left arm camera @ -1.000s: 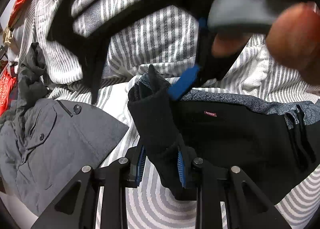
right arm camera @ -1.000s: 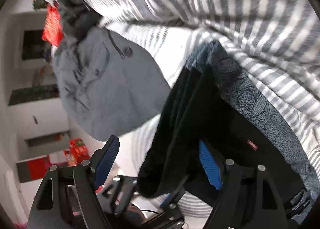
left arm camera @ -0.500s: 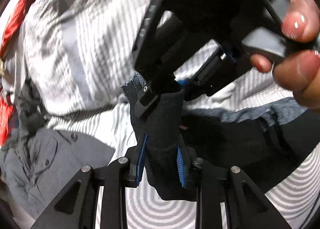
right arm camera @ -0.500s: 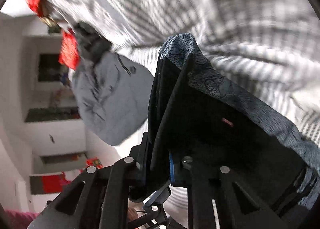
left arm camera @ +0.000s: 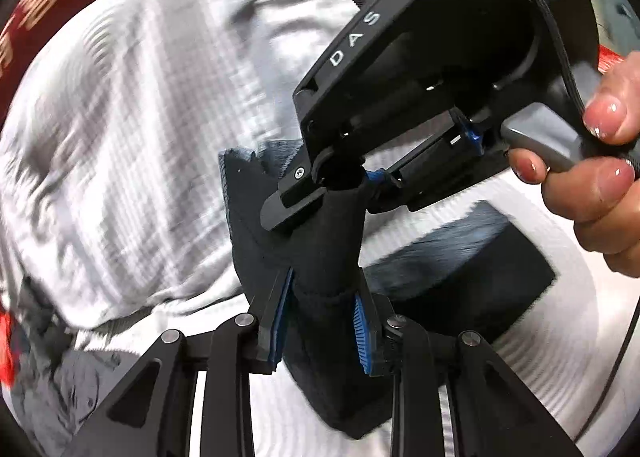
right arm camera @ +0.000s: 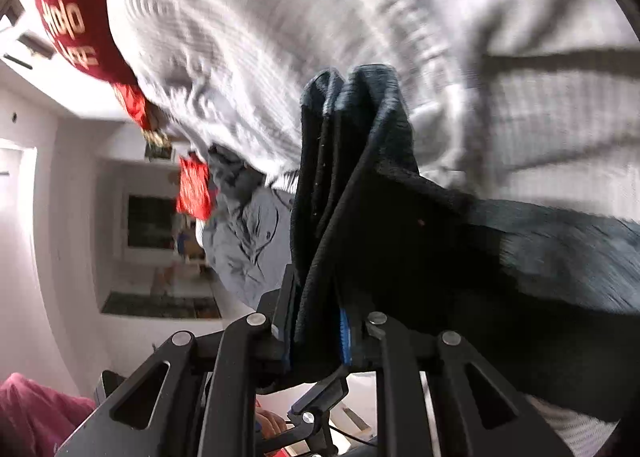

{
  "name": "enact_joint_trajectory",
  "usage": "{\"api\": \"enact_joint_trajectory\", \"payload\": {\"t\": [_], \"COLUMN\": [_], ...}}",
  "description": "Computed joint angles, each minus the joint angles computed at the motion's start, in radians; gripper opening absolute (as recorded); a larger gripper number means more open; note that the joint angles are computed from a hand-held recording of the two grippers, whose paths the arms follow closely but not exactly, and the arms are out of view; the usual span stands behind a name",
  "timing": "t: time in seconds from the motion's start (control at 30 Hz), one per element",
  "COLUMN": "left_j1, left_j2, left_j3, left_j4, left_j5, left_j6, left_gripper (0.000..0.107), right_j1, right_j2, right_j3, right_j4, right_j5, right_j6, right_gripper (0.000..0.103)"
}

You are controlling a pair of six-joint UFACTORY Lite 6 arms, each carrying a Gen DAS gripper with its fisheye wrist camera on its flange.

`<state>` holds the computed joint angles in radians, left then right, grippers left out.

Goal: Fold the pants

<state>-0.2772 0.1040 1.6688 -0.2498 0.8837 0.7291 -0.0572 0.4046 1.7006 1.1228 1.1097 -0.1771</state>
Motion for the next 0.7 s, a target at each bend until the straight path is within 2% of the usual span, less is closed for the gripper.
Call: {"api": "enact_joint_trajectory", "payload": {"t": [0.13, 0.27, 0.53, 0.7], "left_j1": [-0.198, -0.366, -0.61, -0.636], "left_j2": [-0.04, -0.022, 0.024, 0.05], "left_j3": [-0.054, -0.068, -0.215, -0.302], "left_j4": [0.102, 0.182, 0.349, 0.404], "left_j5": [-0.016, -0.028, -0.121, -0.177], "left_j6": [-0.14, -0.276, -0.485, -0.529], "left_gripper": [0.029, 0.029, 0.029, 0.029], "right_j1": [-0.201, -0.396, -0.644, -0.695], "right_j2": [-0.246, -0.38, -0.409, -0.363], "right_j3": [-0.371, -0.586, -0.86, -1.001], "right_j4": [0.086, 0.097, 0.077, 0.127], "right_j5": [0.043, 0.121, 0.164, 0.134], "right_j6": [-0.151, -0.241, -0.419, -0.534], "right_gripper": [0.019, 0.019, 0.019, 0.018]}}
